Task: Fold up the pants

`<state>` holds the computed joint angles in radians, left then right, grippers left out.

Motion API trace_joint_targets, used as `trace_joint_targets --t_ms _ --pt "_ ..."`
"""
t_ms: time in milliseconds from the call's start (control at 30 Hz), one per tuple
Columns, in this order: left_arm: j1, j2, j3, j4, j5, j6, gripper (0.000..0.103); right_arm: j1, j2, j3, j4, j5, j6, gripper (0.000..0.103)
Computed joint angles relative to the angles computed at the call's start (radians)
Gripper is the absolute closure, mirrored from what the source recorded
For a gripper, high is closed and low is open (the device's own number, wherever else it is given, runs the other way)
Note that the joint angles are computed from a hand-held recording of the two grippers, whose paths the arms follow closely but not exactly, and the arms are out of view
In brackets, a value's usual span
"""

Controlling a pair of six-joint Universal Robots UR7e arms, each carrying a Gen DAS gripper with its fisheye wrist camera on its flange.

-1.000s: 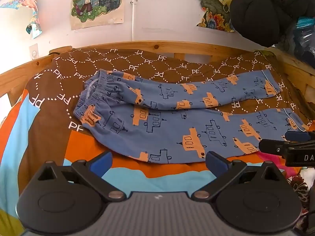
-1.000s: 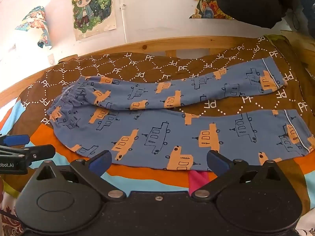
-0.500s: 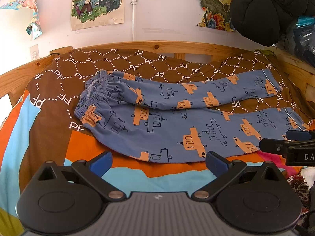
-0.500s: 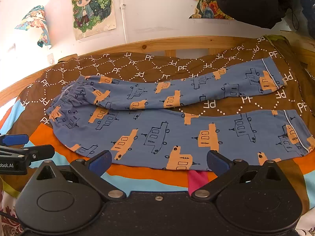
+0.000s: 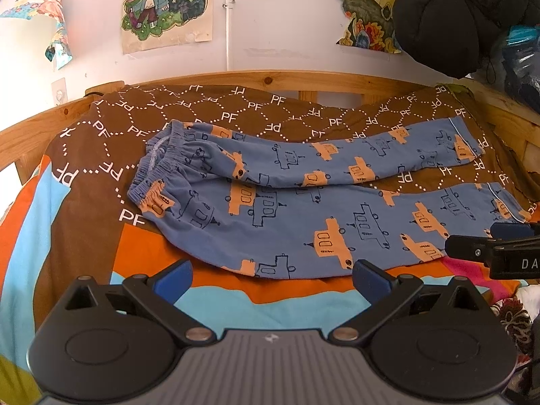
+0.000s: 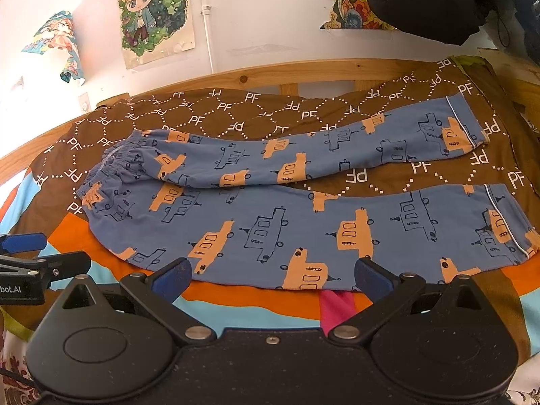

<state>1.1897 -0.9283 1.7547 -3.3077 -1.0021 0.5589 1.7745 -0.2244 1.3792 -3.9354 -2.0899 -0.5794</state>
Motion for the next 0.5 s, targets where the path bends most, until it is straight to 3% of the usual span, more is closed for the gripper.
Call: trace_joint_targets --t_ms 500 --pt "-0.002 0.003 -0.001 -0.006 0.003 0.007 0.000 -0.001 -0.001 0.002 -0.001 0.001 0.001 0.001"
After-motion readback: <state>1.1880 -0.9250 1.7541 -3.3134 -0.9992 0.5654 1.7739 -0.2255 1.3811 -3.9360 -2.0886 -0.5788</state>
